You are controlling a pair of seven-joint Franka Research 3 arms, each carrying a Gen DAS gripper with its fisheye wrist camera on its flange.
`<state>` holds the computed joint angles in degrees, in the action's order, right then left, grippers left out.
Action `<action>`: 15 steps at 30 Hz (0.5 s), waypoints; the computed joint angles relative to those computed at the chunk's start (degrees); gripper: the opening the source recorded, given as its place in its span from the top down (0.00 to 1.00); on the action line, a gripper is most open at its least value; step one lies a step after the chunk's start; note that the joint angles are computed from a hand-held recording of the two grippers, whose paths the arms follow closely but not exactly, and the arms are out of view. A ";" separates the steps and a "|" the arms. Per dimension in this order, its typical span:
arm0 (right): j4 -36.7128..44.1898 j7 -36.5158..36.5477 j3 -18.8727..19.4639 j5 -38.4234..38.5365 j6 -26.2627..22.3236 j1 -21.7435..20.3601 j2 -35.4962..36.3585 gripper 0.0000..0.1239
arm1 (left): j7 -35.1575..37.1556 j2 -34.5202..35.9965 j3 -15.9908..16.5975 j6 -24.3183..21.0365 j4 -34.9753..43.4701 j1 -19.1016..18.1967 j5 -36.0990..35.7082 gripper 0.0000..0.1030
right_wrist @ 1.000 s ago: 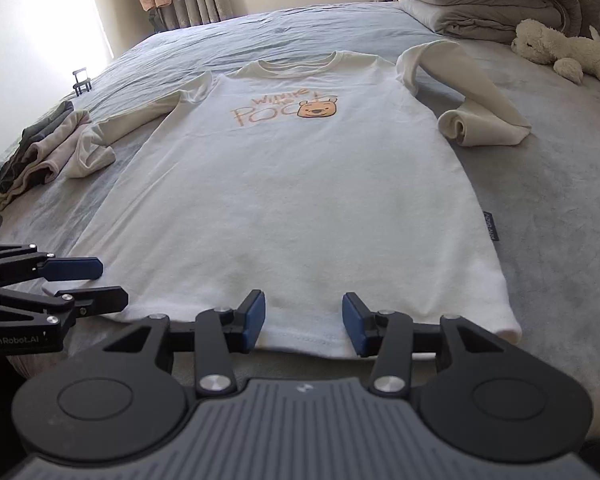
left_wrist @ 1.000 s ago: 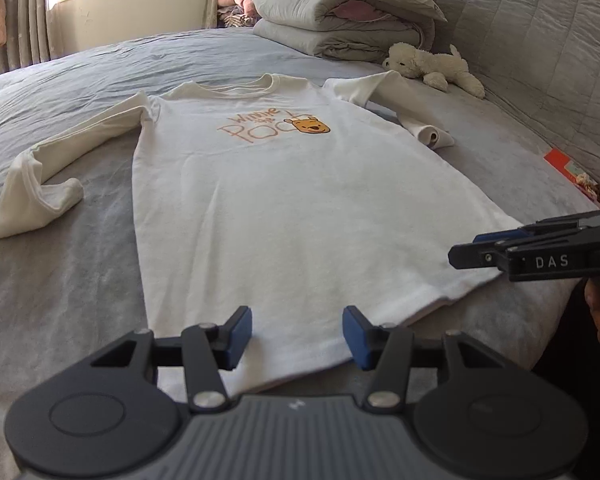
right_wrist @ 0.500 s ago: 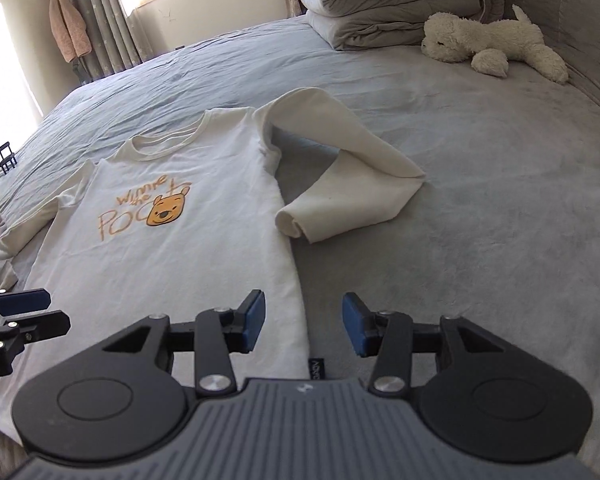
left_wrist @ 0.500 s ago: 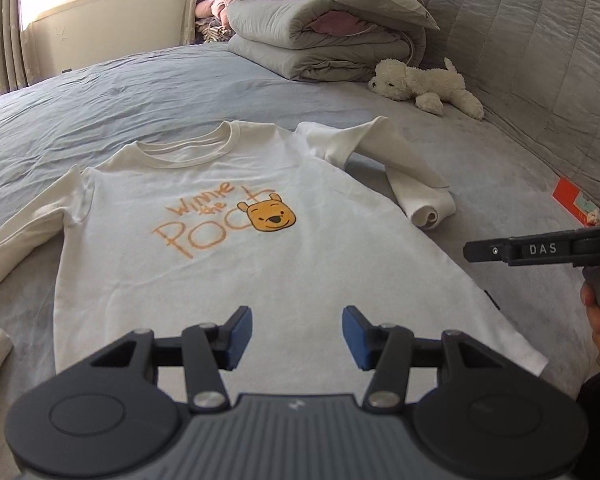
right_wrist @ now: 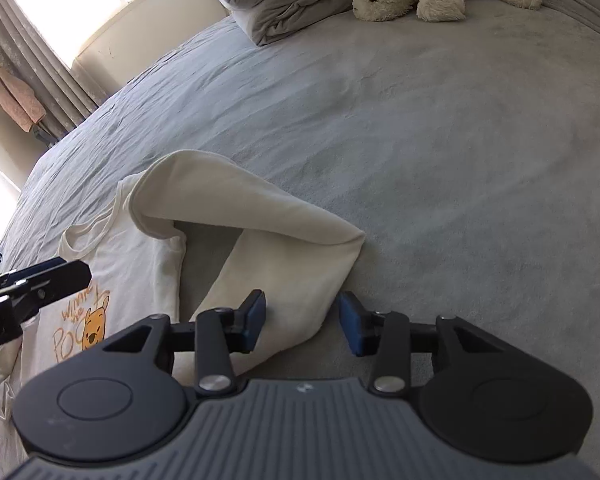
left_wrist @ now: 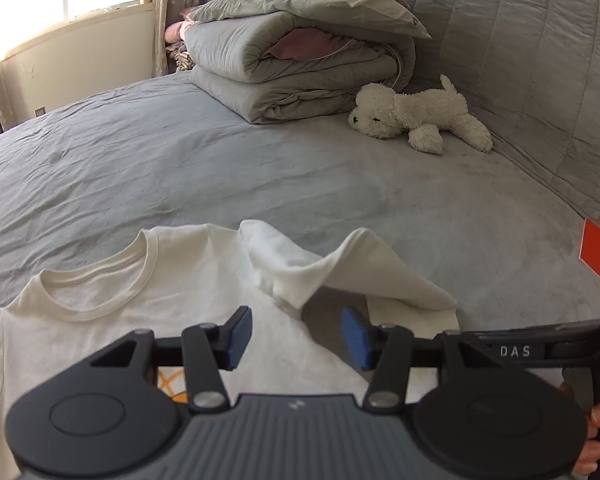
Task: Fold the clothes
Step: 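Grasp the side edge with the left gripper while the right gripper grasps the sleeve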
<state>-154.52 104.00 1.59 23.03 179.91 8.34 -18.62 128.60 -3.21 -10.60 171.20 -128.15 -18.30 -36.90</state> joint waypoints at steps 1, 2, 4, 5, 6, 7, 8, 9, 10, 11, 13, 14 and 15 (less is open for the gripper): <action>-0.28 -0.97 -4.34 0.83 1.88 4.32 0.52 0.67 | -2.08 1.79 -0.44 0.19 1.96 0.18 2.85 0.50; -0.13 -4.37 -6.68 4.52 3.30 7.24 1.06 0.68 | -3.97 3.24 -0.95 0.11 3.56 0.53 5.46 0.50; 0.14 -4.76 -6.62 3.90 4.27 7.07 1.76 0.71 | -7.53 5.75 -2.14 -0.15 6.34 1.38 10.59 0.50; 0.24 -4.41 -3.59 2.75 4.93 3.99 2.22 0.71 | -9.03 6.93 -2.66 -0.54 7.70 1.72 13.05 0.50; 0.32 -3.77 0.89 1.34 5.66 -0.55 2.64 0.71 | -9.84 8.04 -3.22 -1.58 9.15 2.08 14.92 0.50; 0.49 -3.47 4.54 -0.19 6.14 -4.30 3.23 0.71 | -10.21 8.97 -3.88 -3.04 10.47 2.59 15.92 0.50; 0.70 -3.24 8.22 -1.78 6.54 -8.12 3.85 0.74 | -10.56 9.92 -4.54 -4.51 11.85 3.07 16.92 0.50; 0.74 -3.12 10.48 -2.91 6.91 -10.45 4.17 0.76 | -10.84 10.84 -5.27 -6.12 13.20 3.64 17.49 0.54; 0.67 -2.99 12.42 -3.78 7.50 -12.70 4.43 0.87 | -11.09 11.62 -6.07 -7.90 14.39 4.35 17.25 0.59; 0.60 -2.95 14.73 -4.44 8.15 -15.37 4.67 0.94 | -11.77 12.27 -6.58 -9.12 15.27 4.79 17.39 0.70; 0.30 -2.98 15.29 -4.39 10.09 -16.48 5.21 0.95 | -13.22 12.75 -7.18 -8.92 15.44 5.23 18.42 0.84; -0.04 -3.06 16.61 -3.18 11.90 -17.72 5.21 0.96 | -12.78 12.65 -7.79 -7.62 14.83 5.71 17.88 0.91; -0.30 -3.68 19.49 -1.26 13.81 -20.28 5.14 0.96 | -11.88 12.50 -8.55 -6.31 14.22 6.32 16.74 0.92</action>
